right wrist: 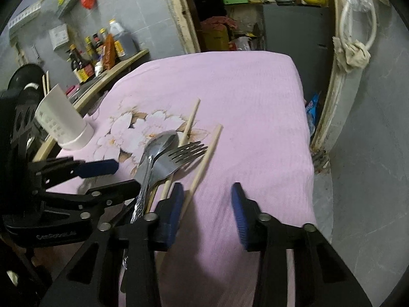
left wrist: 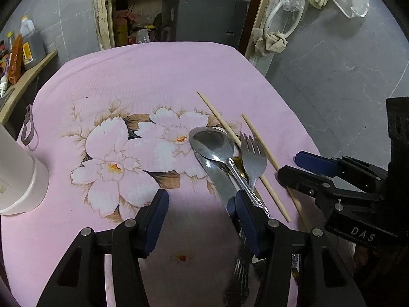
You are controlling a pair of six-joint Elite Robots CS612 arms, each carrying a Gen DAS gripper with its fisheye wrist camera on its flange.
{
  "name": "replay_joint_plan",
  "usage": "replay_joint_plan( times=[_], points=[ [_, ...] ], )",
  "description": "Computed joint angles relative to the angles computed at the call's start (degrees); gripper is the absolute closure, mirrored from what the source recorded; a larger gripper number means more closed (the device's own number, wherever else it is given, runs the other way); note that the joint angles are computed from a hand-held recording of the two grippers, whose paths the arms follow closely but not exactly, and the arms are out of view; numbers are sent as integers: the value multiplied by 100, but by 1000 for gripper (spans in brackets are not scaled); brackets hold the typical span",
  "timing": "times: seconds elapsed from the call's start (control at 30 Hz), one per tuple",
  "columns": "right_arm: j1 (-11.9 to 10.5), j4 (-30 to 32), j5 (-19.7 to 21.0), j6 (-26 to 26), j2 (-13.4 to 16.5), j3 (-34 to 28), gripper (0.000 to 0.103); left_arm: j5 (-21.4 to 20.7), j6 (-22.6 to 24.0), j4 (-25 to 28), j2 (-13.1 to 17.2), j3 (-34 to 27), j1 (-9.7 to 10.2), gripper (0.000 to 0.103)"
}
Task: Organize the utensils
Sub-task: 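Lower both tools around the stacked spoon and fork, then grasp a metal knife with the left tool while the right tool grasps a wooden chopstick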
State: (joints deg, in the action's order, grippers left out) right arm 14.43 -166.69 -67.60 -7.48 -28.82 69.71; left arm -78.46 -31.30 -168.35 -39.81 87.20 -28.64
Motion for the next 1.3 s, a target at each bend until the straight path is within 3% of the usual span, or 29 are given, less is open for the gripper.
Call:
replay_joint_plan(
  times=[0.23,0.43,0.7,0.8,1.0,1.17,1.3],
  points=[
    [20,238,-142,-198,-28,-48,72,66,226,228,16,-91,-56,51],
    [-51,195,-254,-15,-121,91,79,246,360,426,32,-171,-104,52],
    [-60,544,-193,176,-151,87,80,182,611,650,-63,-116,-80,75],
    [-37,635,-255,215,-160,74,80,71,577,675,-105,-66,-49,78],
    [-48,788,-145,537,-212,121,95,-178,512,674,-115,-60,26,77],
    [-55,527,-74,801,-307,374,98,-233,477,440,-148,58,42,81],
    [-94,172,175,915,-369,617,98,-335,255,-65,-213,345,59,85]
  ],
)
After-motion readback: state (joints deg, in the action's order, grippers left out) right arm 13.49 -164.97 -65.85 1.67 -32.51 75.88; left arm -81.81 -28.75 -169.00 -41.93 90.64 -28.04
